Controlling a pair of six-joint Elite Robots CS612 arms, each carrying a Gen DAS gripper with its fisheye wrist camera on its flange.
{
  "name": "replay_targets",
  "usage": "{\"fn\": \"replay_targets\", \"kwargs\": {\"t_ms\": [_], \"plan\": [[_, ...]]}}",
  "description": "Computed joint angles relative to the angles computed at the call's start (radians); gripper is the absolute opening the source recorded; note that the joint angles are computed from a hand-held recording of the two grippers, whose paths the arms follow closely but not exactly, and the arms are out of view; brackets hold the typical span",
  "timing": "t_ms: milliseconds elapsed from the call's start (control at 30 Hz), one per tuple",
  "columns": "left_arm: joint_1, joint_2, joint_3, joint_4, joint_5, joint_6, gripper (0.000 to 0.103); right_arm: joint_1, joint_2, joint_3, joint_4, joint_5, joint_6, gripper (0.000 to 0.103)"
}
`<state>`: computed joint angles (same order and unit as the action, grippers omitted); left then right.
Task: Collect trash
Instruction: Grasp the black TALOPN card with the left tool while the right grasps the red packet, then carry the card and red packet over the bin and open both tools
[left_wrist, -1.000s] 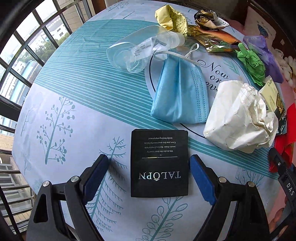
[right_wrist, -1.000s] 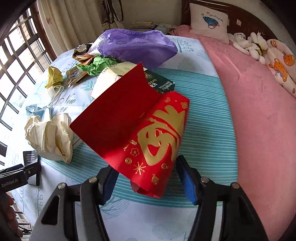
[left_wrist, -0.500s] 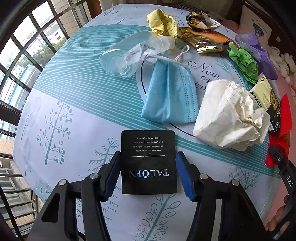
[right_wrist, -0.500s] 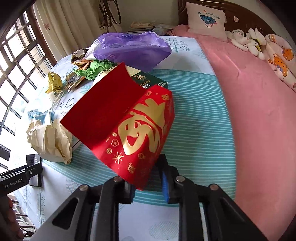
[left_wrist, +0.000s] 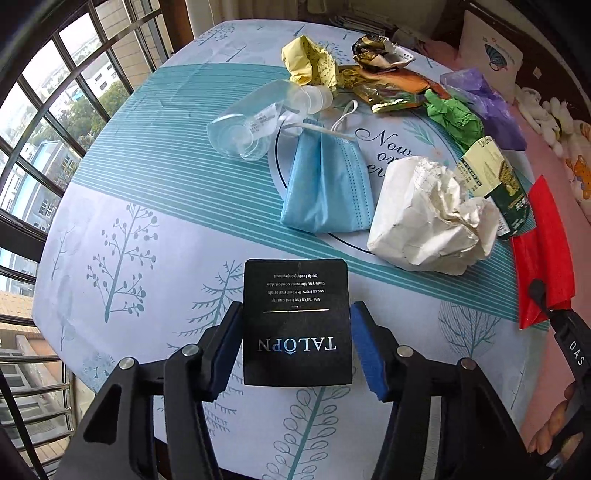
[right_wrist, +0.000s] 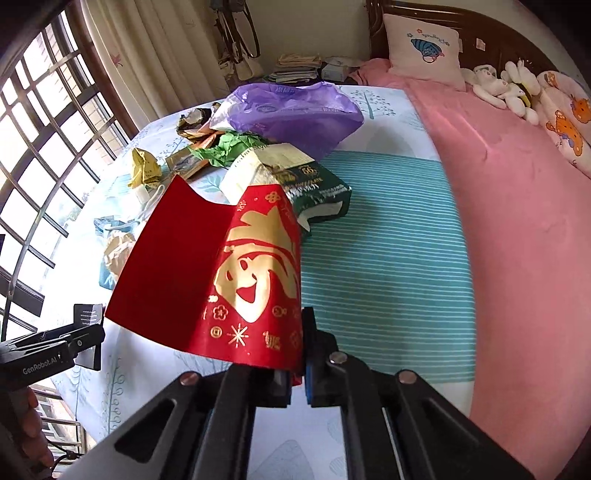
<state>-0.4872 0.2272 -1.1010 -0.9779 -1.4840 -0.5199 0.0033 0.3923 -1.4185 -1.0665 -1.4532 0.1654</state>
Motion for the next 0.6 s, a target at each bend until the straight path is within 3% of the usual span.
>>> {"fn": "replay_targets", "kwargs": {"t_ms": [267,600], "plan": [[-0.007,-0.007,-0.077,0.011,0.027,0.081,0.056,0.015,-0.004,-0.056,-0.004,0.018,0.033,0.004],[0.007,0.015,-0.216,0.008,0.011,0.264,0.056,0.082,-0.004,-0.147,0.028,-0.061,0.151,0.004]]}}
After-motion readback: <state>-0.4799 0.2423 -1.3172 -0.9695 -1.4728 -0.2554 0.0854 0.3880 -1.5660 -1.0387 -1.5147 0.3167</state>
